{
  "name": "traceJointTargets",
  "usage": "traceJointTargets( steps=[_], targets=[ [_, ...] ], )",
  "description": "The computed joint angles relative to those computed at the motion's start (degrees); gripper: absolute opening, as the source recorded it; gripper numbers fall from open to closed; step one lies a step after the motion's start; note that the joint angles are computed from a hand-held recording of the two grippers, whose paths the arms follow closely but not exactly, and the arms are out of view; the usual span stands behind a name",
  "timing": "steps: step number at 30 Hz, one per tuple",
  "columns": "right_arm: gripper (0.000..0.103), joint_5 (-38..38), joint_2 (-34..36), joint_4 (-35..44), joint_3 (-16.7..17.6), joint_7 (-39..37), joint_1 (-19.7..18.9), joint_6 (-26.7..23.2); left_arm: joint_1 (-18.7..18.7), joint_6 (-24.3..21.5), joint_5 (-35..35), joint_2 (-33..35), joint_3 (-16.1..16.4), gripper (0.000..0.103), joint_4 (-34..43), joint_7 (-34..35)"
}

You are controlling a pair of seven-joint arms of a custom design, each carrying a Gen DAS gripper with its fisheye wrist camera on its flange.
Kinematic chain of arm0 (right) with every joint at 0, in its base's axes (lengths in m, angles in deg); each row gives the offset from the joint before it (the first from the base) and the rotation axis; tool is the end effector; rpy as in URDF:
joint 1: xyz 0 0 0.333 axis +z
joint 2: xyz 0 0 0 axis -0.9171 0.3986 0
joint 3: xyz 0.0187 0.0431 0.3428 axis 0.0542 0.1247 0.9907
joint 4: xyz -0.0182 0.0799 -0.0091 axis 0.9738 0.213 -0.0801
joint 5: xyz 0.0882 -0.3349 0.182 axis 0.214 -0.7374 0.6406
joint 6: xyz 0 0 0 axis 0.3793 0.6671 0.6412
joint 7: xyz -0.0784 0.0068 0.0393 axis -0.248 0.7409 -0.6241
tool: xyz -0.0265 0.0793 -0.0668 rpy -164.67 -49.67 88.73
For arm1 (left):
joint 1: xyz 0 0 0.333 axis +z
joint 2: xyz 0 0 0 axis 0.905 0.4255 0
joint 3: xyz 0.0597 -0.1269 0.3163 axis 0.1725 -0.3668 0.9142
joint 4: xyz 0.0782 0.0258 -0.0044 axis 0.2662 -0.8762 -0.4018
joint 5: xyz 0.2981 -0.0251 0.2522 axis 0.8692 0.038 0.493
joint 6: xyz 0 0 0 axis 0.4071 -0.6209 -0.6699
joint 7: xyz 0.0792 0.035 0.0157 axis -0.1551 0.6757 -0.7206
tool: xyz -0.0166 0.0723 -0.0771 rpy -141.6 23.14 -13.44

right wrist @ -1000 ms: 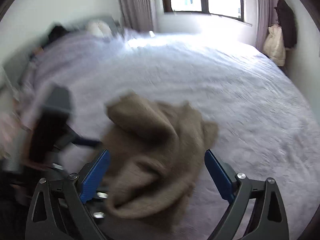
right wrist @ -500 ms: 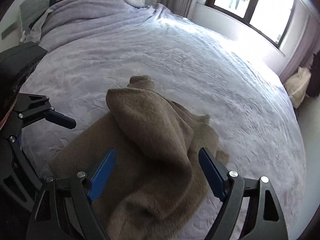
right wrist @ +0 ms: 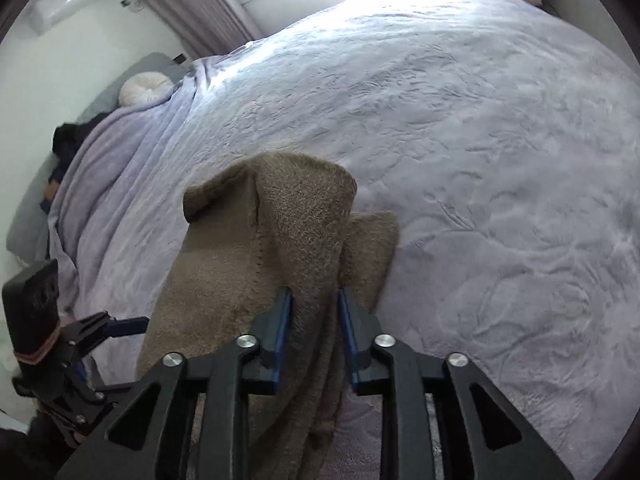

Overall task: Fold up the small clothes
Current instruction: 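Grasp the folded sweater edge with the right gripper and fold it over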

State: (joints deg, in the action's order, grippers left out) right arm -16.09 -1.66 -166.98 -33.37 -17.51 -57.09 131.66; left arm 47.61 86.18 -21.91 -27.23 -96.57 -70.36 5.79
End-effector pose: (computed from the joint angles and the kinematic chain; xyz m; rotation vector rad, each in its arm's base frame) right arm 0.5992 0.1399 0.4975 -2.0306 1.3299 0.1354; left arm 0.4770 -0.2935 0.5005 -2.1237 2.0319 -0.6898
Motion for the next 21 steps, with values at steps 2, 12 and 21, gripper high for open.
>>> traceJointTargets(
  steps=[2,12,21],
  targets=[
    [0.043,1.33,-1.62,-1.31,-0.24,-1.47,-0.37,0.94,0.08,-1.97,3.88,0.86,-0.45,0.102,1.83,-1.89],
    [0.079,-2.19,0.35,2.43,0.07,0.94,1.77,3.55,2.26,-4.78,6.93,6.61,0.96,0.102,11.34,-0.26],
    [0.067,-18.92,8.74,8.26,-0.64,18.48,3.23,7.94,7.49,-15.56,2.4,20.12,2.88,0.102,25.1,-4.79]
  ],
)
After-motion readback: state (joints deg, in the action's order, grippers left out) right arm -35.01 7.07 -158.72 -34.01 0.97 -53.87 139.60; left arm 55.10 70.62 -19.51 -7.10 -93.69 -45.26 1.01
